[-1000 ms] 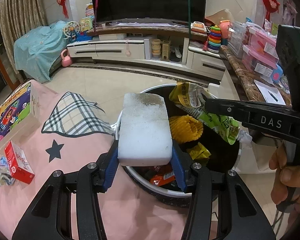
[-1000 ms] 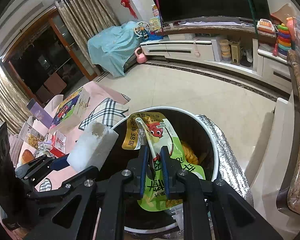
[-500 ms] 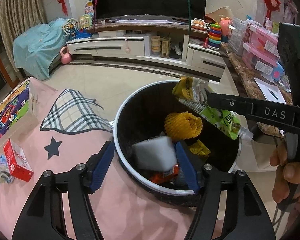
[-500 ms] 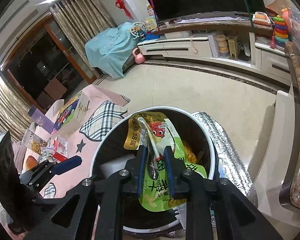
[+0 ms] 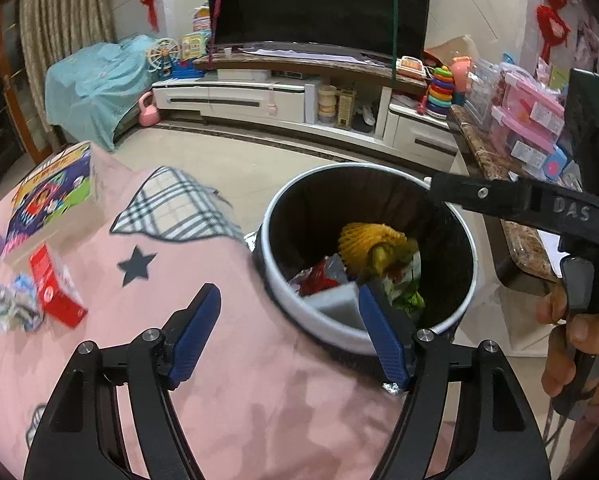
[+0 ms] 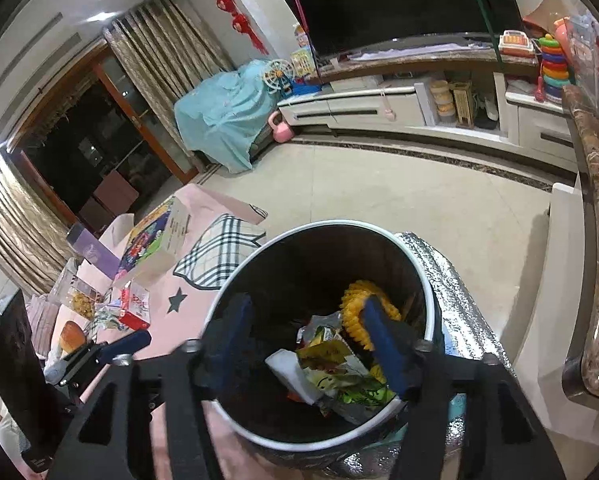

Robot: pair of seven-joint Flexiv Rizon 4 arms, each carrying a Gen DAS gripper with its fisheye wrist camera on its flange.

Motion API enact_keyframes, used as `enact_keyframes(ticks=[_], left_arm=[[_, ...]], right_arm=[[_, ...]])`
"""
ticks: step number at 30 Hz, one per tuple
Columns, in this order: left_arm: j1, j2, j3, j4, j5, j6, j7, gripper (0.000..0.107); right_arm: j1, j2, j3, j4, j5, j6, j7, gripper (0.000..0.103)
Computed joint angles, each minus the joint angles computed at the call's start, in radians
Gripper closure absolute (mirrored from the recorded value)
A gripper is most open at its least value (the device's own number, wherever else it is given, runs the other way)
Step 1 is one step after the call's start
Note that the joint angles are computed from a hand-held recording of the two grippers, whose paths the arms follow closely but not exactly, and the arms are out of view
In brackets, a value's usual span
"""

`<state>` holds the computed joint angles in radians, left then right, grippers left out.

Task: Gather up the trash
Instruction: 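Withdraw both tools from the bin back toward the table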

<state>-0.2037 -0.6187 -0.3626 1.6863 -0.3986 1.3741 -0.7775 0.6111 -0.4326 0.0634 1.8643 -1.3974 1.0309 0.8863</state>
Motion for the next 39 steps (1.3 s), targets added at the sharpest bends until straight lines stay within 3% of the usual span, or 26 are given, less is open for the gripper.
enact_keyframes(ticks=[6,12,24,32,39], left_arm=[[0.107,0.043,-0.104,0.140,-0.038,0.130,0.024,0.031],[0.275,0.077,-0.255,0.278,-0.039,0.227,0.002,0.027],[0.541,0.090,-0.423,0.442,0.085,0.330,-0.139,0.025],[0.593,0.103,-0.394,0.489,0.189,0.421,-0.241,0.021],[0.636,0.108,-0.362,0.503,0.273,0.433,-0.321,0.020]], right_arm=[[0.033,0.003,0.011,-0.006,-0.027,-0.031,0.057,0.012],[0.083,-0.011,0.027,-0.029,-0.064,-0.087,0.117,0.008],[0.184,-0.092,0.017,-0.128,-0.073,-0.134,0.096,0.008],[0.238,-0.154,-0.009,-0.212,-0.052,-0.128,0.049,0.007],[0.275,-0.212,-0.039,-0.281,-0.016,-0.099,0.002,0.007]])
